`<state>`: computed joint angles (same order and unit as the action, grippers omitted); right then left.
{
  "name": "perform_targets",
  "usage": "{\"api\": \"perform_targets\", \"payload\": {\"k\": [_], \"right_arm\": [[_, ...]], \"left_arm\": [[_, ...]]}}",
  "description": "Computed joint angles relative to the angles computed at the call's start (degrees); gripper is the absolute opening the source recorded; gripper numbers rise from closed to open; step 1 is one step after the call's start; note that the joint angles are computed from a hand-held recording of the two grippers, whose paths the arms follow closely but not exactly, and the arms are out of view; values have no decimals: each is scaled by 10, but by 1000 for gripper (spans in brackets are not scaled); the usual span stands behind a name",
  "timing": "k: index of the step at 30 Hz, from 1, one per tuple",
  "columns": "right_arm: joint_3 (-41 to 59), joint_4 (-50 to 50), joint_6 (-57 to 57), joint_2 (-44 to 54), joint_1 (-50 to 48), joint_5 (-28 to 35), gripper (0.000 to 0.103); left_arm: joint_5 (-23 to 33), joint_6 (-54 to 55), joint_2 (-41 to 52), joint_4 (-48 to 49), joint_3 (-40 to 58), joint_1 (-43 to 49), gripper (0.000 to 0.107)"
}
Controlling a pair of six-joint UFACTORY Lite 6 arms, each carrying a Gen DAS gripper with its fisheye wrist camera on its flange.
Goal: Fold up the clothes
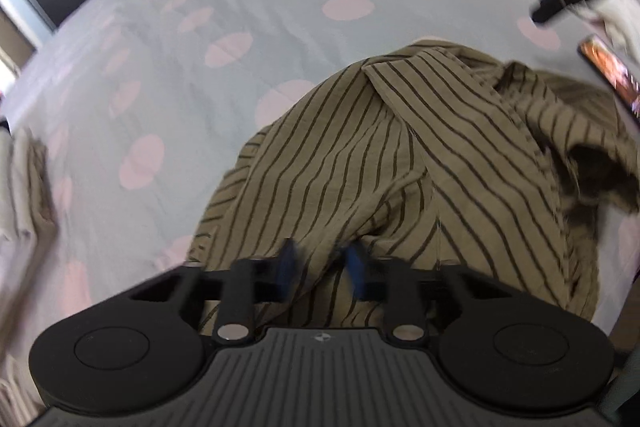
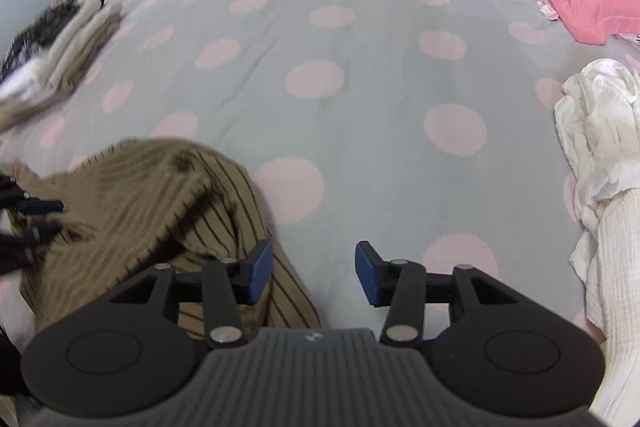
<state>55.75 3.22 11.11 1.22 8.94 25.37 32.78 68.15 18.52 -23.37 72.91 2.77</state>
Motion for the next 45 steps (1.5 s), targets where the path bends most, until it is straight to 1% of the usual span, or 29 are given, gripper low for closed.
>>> {"api": "perform_targets", "payload": {"k": [2, 5, 11, 16, 19, 22, 24, 26, 29, 31, 32, 34, 35, 37, 41, 45], "right_arm": [[-10, 24, -34, 1, -10, 0, 49], [-23, 59, -79, -1, -25, 1, 49], [-32, 123, -156, 1, -28, 0, 49], [-52, 193, -272, -33, -10, 9, 49], [-71, 154, -294, -67, 22, 22, 48], [-88, 66, -265, -92, 61, 29, 44], [-91, 44, -261, -84, 71, 29, 42], [-93, 22, -258, -74, 81, 29, 38], [-96, -2, -256, -46, 93, 23, 37], [-95, -17, -241, -23, 98, 16, 24], [-96, -21, -238, -15, 96, 13, 21], [-100, -19, -242, -6, 91, 5, 10], [-103, -12, -249, -5, 88, 0, 9], [-106, -1, -260, -10, 85, -4, 3], [-113, -19, -240, -51, 91, -5, 1], [-114, -120, -116, -100, 79, 9, 1]], "left_arm": [[2, -14, 2, -4, 12, 10, 3], [11, -47, 11, -8, 44, 36, 1], [41, -143, 63, 7, 148, 106, 1], [48, -157, 83, 13, 179, 134, 1], [47, -153, 83, 17, 178, 135, 1], [37, -138, 81, 14, 169, 131, 1], [36, -130, 79, 8, 165, 132, 1], [37, -128, 78, 6, 162, 132, 1], [39, -128, 83, 6, 166, 134, 1], [39, -129, 83, 8, 165, 133, 1], [39, -130, 83, 10, 164, 132, 1], [37, -131, 81, 12, 161, 129, 1], [36, -130, 80, 11, 161, 128, 1], [35, -128, 79, 8, 159, 126, 1], [35, -116, 71, -10, 157, 130, 1], [42, -107, 63, -41, 167, 142, 1]]}}
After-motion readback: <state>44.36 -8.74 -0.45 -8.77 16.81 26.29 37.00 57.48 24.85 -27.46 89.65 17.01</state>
